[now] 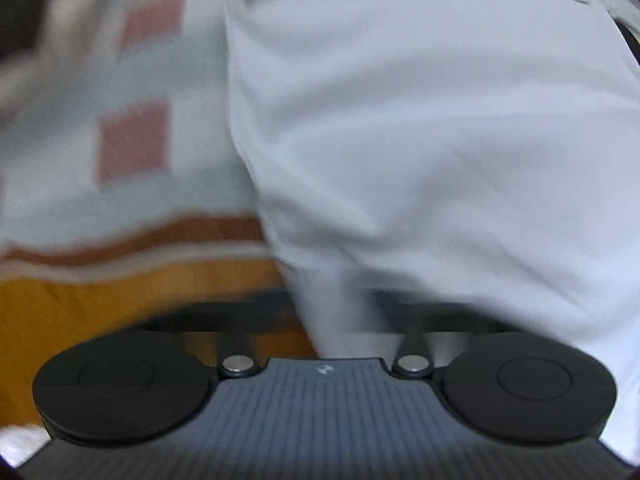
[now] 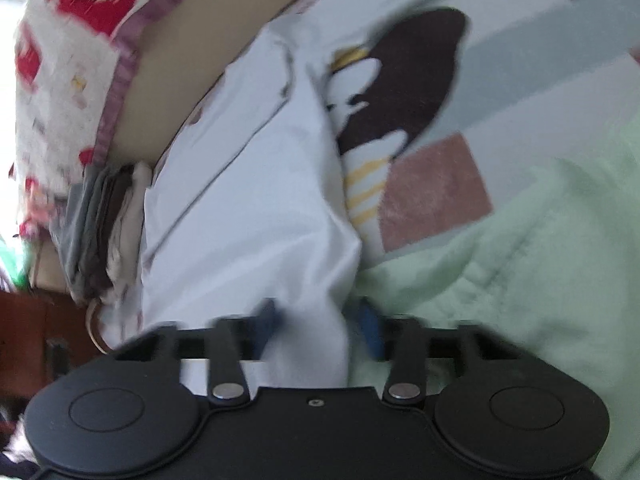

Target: Fold clothes

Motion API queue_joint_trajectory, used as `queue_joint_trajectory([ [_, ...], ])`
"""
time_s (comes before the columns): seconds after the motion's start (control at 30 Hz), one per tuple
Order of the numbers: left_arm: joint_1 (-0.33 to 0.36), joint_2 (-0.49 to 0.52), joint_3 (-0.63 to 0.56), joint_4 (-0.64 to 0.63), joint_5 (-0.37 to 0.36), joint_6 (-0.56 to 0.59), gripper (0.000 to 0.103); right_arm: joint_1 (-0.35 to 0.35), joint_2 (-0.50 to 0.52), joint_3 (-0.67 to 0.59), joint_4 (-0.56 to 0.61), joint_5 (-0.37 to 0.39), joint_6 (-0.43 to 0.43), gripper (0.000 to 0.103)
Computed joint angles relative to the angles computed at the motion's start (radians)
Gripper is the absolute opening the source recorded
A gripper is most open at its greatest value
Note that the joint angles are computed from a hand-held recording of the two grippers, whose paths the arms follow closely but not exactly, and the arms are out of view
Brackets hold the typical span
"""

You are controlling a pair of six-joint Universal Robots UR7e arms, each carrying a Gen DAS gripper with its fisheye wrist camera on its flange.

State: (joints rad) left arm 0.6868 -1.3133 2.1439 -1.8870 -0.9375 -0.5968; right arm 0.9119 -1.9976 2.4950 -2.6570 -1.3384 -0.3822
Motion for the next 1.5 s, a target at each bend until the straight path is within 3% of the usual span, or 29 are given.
queue_joint_trajectory([
  [0.07, -0.052, -0.044, 0.026, 0.004, 0.045, -0.004, 0.002, 0.016, -0.02, 0.03, -0.106, 0.015, -0.016, 0.005],
  [0.17, -0.093, -0.121, 0.04, 0.066, 0.06, -0.075, 0.002, 0.041, -0.129, 0.047, -0.081, 0.072, -0.093, 0.004],
  [0.27, -0.092, -0.152, 0.053, 0.089, 0.072, -0.099, 0.002, 0.147, -0.14, 0.054, -0.138, -0.087, -0.086, 0.004],
  [0.4, -0.075, -0.105, 0.039, 0.083, 0.077, -0.004, 0.002, 0.299, 0.031, 0.057, -0.315, -0.41, -0.083, 0.002],
  [0.43, -0.07, -0.092, 0.032, 0.093, 0.066, 0.022, 0.002, 0.319, 0.07, 0.051, -0.331, -0.458, -0.088, 0.002],
  [0.53, -0.057, -0.073, 0.034, 0.054, 0.059, 0.164, 0.002, 0.339, 0.111, 0.023, -0.294, -0.523, -0.019, 0.002],
  [0.63, -0.082, -0.069, 0.032, -0.006, 0.103, 0.398, 0.002, 0.361, 0.08, -0.002, -0.259, -0.542, 0.034, 0.002],
  [0.8, -0.022, -0.071, -0.036, 0.075, 0.02, 0.361, 0.002, 0.458, 0.112, -0.061, -0.163, -0.695, -0.022, 0.002],
  [0.9, -0.012, -0.088, -0.015, 0.103, -0.015, 0.327, 0.002, 0.462, 0.139, -0.039, -0.181, -0.785, -0.018, 0.001],
  [1.03, -0.018, -0.073, -0.01, 0.123, -0.007, 0.332, 0.004, 0.45, 0.133, -0.03, -0.201, -0.776, -0.004, 0.001],
  [1.2, -0.017, -0.073, -0.043, 0.169, -0.023, 0.293, 0.008, 0.526, 0.157, -0.09, -0.233, -0.797, -0.124, 0.007],
  [1.27, -0.048, -0.115, -0.029, 0.036, 0.003, 0.358, 0.008, 0.545, 0.165, -0.118, -0.237, -0.8, -0.156, 0.008],
  [1.33, -0.064, -0.098, -0.04, -0.113, 0.042, 0.454, 0.021, 0.547, 0.174, -0.136, -0.245, -0.793, -0.163, 0.016],
  [1.4, -0.062, -0.035, -0.055, -0.308, 0.098, 0.518, 0.035, 0.532, 0.198, -0.144, -0.301, -0.753, -0.179, 0.025],
  [1.5, -0.044, 0.118, -0.096, -0.575, 0.117, 0.552, 0.035, 0.488, 0.272, -0.16, -0.425, -0.613, -0.224, 0.03],
])
